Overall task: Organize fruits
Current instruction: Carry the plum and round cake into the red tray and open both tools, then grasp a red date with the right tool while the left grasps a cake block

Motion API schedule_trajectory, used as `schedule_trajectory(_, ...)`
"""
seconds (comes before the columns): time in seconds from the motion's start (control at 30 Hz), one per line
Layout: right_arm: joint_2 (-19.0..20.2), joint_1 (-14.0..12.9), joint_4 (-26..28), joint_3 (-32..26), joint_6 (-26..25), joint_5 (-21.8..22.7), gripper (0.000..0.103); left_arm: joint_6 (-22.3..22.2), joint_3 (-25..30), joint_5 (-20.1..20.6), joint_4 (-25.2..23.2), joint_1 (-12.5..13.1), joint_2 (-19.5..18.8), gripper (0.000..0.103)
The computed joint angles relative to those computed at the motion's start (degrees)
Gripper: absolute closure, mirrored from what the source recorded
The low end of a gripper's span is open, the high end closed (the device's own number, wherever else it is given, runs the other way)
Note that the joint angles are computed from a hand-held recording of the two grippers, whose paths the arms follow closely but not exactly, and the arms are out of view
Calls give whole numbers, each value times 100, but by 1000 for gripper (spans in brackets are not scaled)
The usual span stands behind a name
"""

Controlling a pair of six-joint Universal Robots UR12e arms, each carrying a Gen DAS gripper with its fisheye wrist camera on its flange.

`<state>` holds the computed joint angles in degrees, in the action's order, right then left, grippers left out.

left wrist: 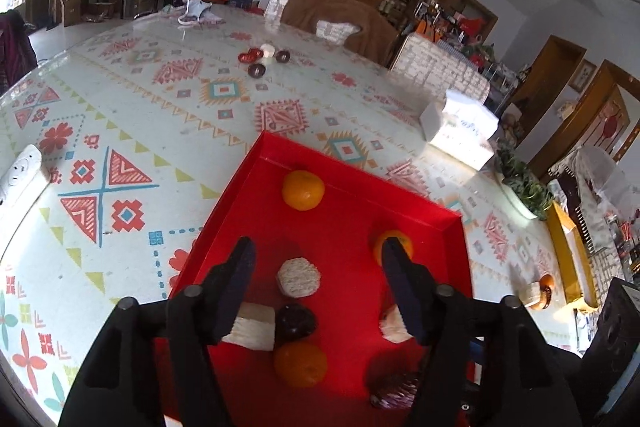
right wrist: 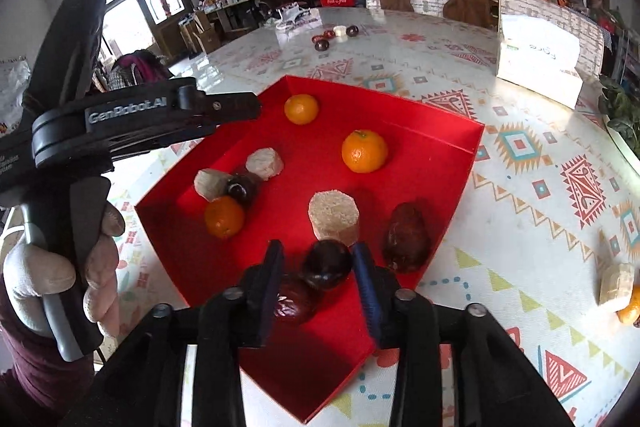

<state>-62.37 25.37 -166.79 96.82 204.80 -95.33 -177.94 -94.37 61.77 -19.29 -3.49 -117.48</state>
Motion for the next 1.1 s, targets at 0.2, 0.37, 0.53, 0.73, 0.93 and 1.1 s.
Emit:
schedule_trajectory(0.2, -311, -36, -462, 441, 215, -122, 59, 69, -182, -239, 150, -91, 214, 34)
schedule_trajectory(0.37, -764, -100, -799, 1091, 559, -517, 46, 399, -458, -583, 231, -250, 483, 27)
schedule_trajectory(0.53, -1270, -273, -887, 1841, 1107, -948, 44, 911, -651, -901, -77, -507, 657, 24)
schedule_trajectory(0.73, -1831, -587, -964, 2702, 1967, -1169, 44, 1566, -743, -997, -781, -934, 655, 24)
schedule_trajectory(0.93, -2246, -770, -1131, 3252, 2358, -1446, 44, 1600, -758, -793, -1028, -1194, 544, 24)
schedule_trajectory(1.1, -2354, -925, -1199, 3422, 2475, -1514, 44, 1654, -761, -468, -897, -1360, 464, 24)
